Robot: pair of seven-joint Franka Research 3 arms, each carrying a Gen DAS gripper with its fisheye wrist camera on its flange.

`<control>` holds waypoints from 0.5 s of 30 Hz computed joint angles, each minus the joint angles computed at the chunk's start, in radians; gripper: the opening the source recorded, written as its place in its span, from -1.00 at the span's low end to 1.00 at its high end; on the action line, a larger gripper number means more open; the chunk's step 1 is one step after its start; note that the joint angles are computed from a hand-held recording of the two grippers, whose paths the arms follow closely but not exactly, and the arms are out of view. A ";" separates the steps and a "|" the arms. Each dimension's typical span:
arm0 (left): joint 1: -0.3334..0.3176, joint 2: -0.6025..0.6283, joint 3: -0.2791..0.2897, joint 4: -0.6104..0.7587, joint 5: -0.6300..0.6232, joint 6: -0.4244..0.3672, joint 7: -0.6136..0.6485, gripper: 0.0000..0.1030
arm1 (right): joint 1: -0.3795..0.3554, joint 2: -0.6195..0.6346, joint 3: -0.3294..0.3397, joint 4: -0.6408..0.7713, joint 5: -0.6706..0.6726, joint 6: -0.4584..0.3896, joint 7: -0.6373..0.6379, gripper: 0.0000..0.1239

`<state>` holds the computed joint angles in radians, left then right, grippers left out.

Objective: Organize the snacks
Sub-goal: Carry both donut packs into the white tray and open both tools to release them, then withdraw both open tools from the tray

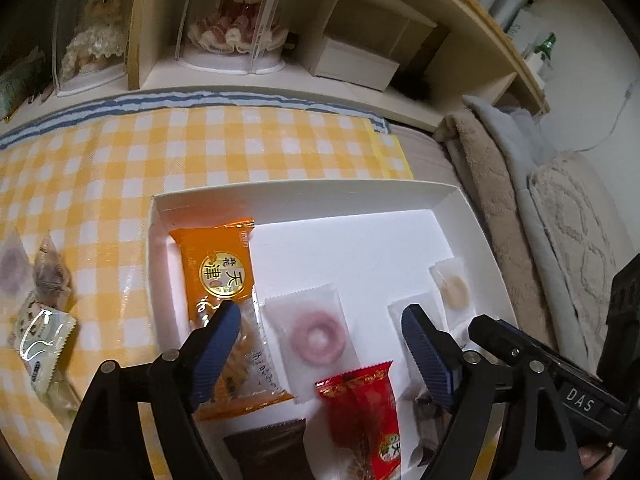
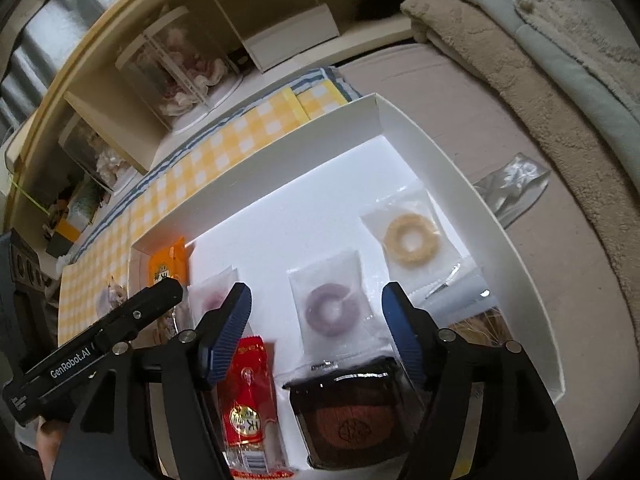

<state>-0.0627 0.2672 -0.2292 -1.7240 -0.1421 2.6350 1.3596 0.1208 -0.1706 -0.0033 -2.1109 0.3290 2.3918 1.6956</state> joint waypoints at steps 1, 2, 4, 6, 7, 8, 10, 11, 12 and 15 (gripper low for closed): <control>-0.001 -0.007 0.000 -0.007 0.002 0.001 0.000 0.63 | -0.001 -0.005 0.003 -0.001 -0.014 -0.005 0.005 0.19; 0.004 -0.023 -0.001 -0.024 -0.004 0.004 0.008 0.66 | -0.002 -0.010 0.007 -0.001 -0.033 -0.011 0.013 0.24; 0.003 -0.049 0.002 -0.048 -0.003 0.005 0.011 0.71 | -0.006 -0.015 0.018 0.001 -0.082 -0.020 0.038 0.30; -0.002 -0.073 0.010 -0.070 0.007 0.004 -0.001 0.80 | -0.004 -0.022 0.025 0.005 -0.118 -0.026 0.044 0.37; -0.003 -0.083 0.012 -0.079 0.005 0.004 -0.002 0.83 | -0.002 -0.025 0.027 0.007 -0.130 -0.029 0.046 0.39; -0.004 -0.093 0.014 -0.088 0.003 0.005 -0.002 0.88 | -0.001 -0.029 0.030 0.007 -0.143 -0.032 0.051 0.42; -0.006 -0.120 0.021 -0.112 0.007 0.006 -0.008 0.94 | -0.003 -0.039 0.041 0.005 -0.190 -0.034 0.074 0.46; -0.008 -0.131 0.024 -0.121 0.008 0.005 -0.009 0.98 | -0.003 -0.046 0.046 0.003 -0.216 -0.035 0.083 0.50; -0.009 -0.149 0.027 -0.136 0.009 0.004 -0.010 1.00 | -0.003 -0.051 0.049 0.002 -0.231 -0.037 0.090 0.55; -0.015 -0.185 0.037 -0.166 0.014 -0.001 -0.011 1.00 | -0.002 -0.069 0.056 -0.004 -0.267 -0.041 0.109 0.66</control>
<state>-0.0777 0.0818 -0.1924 -1.8899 -0.1278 2.6345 1.3489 0.1189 -0.2400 0.0525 -2.1149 0.0622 2.3505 1.8045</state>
